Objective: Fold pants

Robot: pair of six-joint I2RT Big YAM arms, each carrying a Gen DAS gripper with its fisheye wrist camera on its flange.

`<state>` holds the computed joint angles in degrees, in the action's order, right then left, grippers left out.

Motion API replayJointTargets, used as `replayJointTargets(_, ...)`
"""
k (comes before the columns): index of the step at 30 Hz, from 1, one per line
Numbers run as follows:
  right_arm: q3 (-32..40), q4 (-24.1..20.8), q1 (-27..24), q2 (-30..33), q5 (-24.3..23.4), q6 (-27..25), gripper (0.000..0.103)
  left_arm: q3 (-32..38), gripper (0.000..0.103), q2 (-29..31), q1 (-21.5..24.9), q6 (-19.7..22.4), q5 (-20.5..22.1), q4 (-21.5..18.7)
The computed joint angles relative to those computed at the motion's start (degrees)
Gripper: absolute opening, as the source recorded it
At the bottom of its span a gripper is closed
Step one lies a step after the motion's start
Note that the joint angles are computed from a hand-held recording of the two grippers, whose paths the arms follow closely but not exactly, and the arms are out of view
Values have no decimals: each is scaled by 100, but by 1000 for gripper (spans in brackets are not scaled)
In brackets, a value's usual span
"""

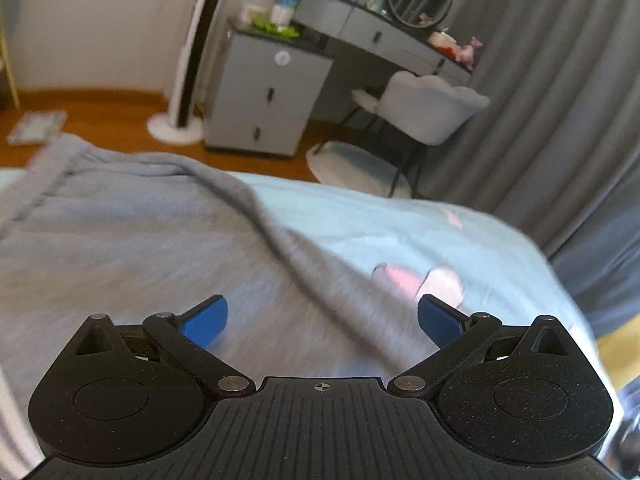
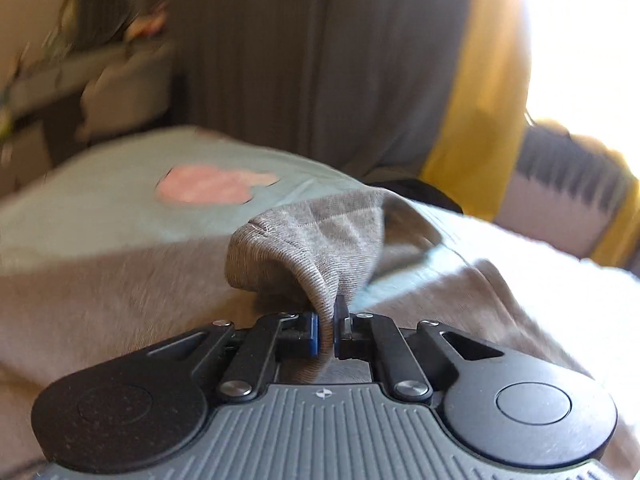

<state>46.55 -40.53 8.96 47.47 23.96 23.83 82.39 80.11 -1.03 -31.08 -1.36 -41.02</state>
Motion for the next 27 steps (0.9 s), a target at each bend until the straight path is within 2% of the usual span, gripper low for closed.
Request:
replayJointTargets(3,-296,241,-728,-378,-1102,805,6,368,103,458,125,-208,258,-40)
replayJointTargets(5,-433,392,-1150,-460,-1672,1243,8,544,103,689,169,-437,304,-151)
replayJointTargets(7,-538,504,-1335,-463,-1971,1551,13,665,103,857,229,-707,480,-277)
replayJointTargets(9,-550,477,-1375,-405,-1914,1591,17,757,97,947,246,-862,451,-360)
replayJointTargets(10,-564,537,-1355,-361,-1866,1511,17,779,88,969,247,-857,447,-347)
replayJointTargets(11,-546,553,-1305,-311,-1763,1395,18,781,74,965,272,-804,511,-350)
replayJointTargets(12,-501,571,-1241,-220,-1650,1249,18,844,65,1008,279,-749,561,-418)
replayJointTargets(14,-399,604,-1115,-60,-1412,968,17,1009,26,1109,299,-640,690,-660)
replayJointTargets(15,-360,618,-1058,-14,-1376,944,16,1057,12,1132,315,-631,745,-714)
replayJointTargets(16,-319,587,-1047,28,-1364,979,8,1069,8,1116,343,-637,857,-761)
replayJointTargets(18,-236,521,-1055,-26,-1353,996,6,873,7,892,352,-665,904,-556)
replayJointTargets(21,-169,492,-1263,-417,-1590,1092,6,610,7,398,379,-403,1094,-358)
replayJointTargets(25,-54,192,-1710,-1217,-1879,1147,5,-104,7,-814,499,-103,1436,-212)
replayJointTargets(27,-53,-79,-2178,-1746,-2271,1136,5,-489,7,-1470,585,-21,1592,-376)
